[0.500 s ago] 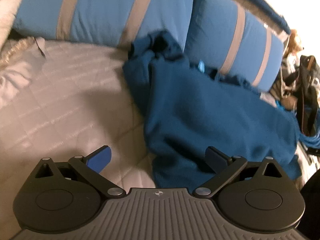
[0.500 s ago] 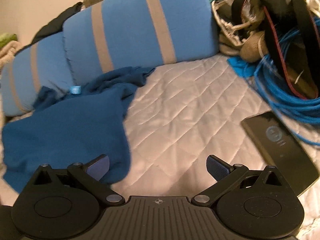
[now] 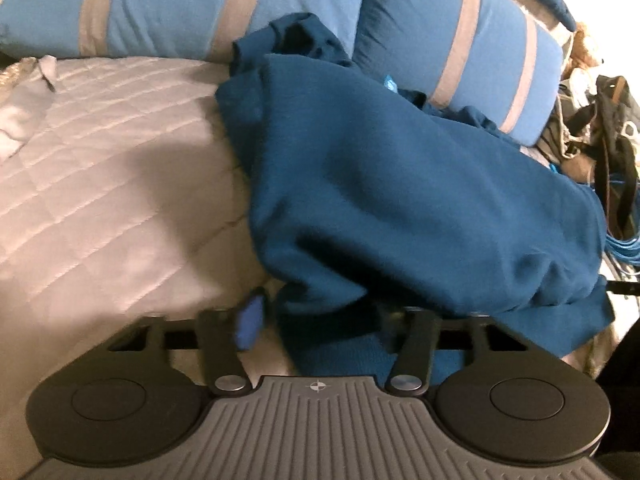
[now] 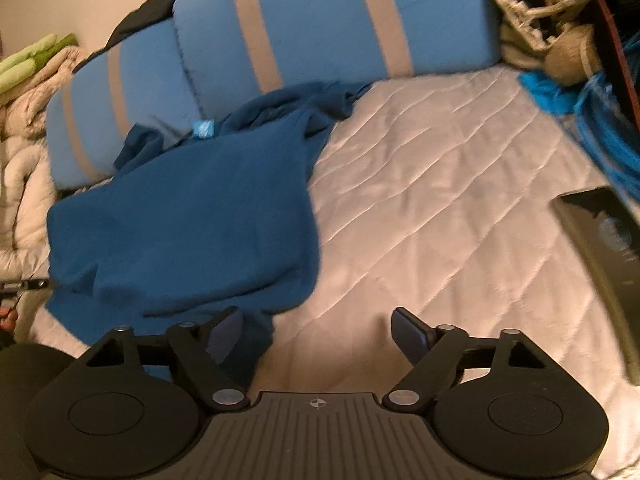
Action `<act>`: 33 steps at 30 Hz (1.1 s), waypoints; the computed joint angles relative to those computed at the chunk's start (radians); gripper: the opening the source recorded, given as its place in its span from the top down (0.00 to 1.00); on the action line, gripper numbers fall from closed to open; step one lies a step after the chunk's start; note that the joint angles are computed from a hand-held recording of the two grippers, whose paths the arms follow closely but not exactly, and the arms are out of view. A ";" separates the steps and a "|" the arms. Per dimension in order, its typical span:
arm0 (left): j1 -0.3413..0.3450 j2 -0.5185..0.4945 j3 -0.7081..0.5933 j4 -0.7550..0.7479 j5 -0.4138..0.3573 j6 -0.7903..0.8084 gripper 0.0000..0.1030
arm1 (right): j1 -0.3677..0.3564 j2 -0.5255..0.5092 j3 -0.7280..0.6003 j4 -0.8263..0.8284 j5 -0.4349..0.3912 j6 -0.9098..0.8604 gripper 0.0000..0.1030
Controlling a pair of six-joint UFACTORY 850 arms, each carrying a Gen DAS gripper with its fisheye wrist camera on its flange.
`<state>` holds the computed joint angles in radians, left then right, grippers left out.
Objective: Fold clothes
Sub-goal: 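Grasp the crumpled dark blue sweatshirt with both grippers and lift it, then shake out the sweatshirt and lay it flat on the bed with both grippers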
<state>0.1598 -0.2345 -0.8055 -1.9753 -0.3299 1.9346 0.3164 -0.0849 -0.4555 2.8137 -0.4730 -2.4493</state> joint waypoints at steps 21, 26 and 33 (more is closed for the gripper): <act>0.022 0.393 0.137 0.165 -0.093 -0.349 0.90 | 0.027 0.230 -0.060 -0.349 0.090 0.464 0.80; 0.008 0.515 0.164 0.214 -0.086 -0.402 0.90 | 0.070 0.405 -0.036 -0.342 0.181 0.486 0.80; -0.002 0.626 0.142 0.402 -0.073 -0.578 0.90 | 0.110 0.577 -0.033 -0.596 0.281 0.788 0.80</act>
<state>0.1582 0.3911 -0.6638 -1.5737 -0.4034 1.3564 0.4260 0.4916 -0.4887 2.2179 -0.1923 -1.6612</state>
